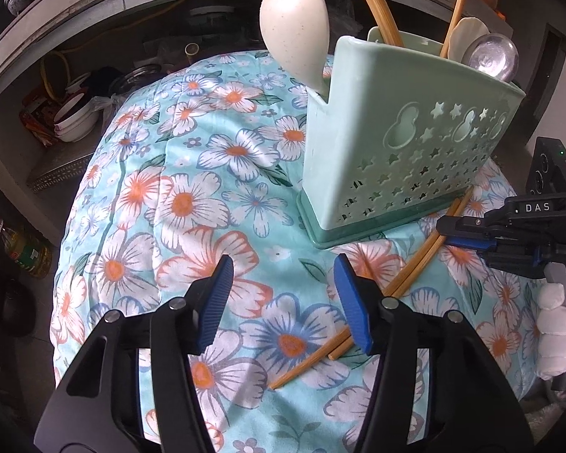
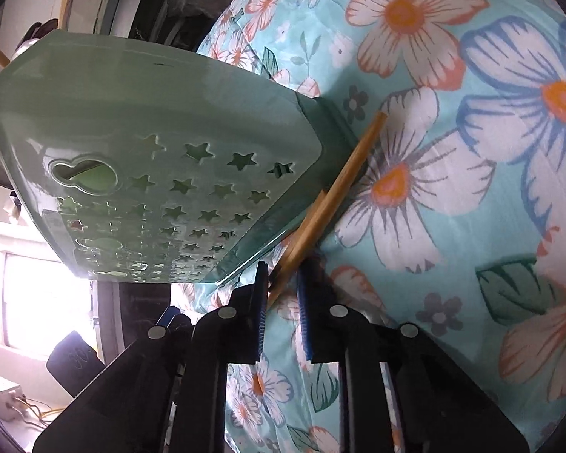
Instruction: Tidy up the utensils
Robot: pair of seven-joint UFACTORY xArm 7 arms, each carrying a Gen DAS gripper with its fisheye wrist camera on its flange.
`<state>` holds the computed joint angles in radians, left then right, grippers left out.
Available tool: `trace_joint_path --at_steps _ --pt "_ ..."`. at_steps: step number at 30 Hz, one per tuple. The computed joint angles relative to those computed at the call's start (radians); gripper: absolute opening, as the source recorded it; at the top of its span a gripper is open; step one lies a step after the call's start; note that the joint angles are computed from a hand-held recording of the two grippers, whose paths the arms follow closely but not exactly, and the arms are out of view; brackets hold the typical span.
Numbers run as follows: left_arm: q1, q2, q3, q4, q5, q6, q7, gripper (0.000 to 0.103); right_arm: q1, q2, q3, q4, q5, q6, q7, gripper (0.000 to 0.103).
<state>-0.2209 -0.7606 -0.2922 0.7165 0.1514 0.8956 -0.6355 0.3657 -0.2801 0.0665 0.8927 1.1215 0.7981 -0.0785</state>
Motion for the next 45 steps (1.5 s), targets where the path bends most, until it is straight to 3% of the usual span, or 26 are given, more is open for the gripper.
trace_joint_path --at_steps 10,15,18,23,36,41,43,45 --pt "-0.006 0.012 0.0 0.009 -0.001 0.001 0.006 0.053 -0.024 -0.098 -0.045 -0.066 -0.081 0.124 0.005 0.015" --pt "-0.014 0.022 0.006 0.006 -0.008 -0.01 0.015 0.053 -0.062 -0.176 -0.072 -0.085 -0.201 0.228 0.031 0.017" --pt "-0.028 0.036 0.011 0.005 -0.017 -0.024 0.034 0.053 -0.079 -0.224 -0.071 -0.096 -0.269 0.237 0.057 0.017" --pt "-0.056 0.064 0.006 0.01 -0.021 -0.05 0.079 0.053 -0.094 -0.246 -0.074 -0.11 -0.334 0.204 0.091 0.018" --pt "-0.096 0.162 -0.023 0.031 0.017 -0.094 0.187 0.051 -0.044 -0.163 0.015 -0.049 -0.515 0.03 0.216 0.022" --pt "-0.106 0.196 -0.033 0.048 0.042 -0.105 0.199 0.039 -0.026 -0.147 0.021 -0.04 -0.566 -0.007 0.242 0.022" --pt "-0.116 0.209 -0.032 0.055 0.039 -0.112 0.204 0.024 -0.019 -0.145 0.022 -0.038 -0.583 -0.015 0.244 0.023" --pt "-0.123 0.222 -0.04 0.065 0.041 -0.115 0.201 0.021 -0.011 -0.149 0.016 -0.044 -0.585 -0.022 0.24 0.023"
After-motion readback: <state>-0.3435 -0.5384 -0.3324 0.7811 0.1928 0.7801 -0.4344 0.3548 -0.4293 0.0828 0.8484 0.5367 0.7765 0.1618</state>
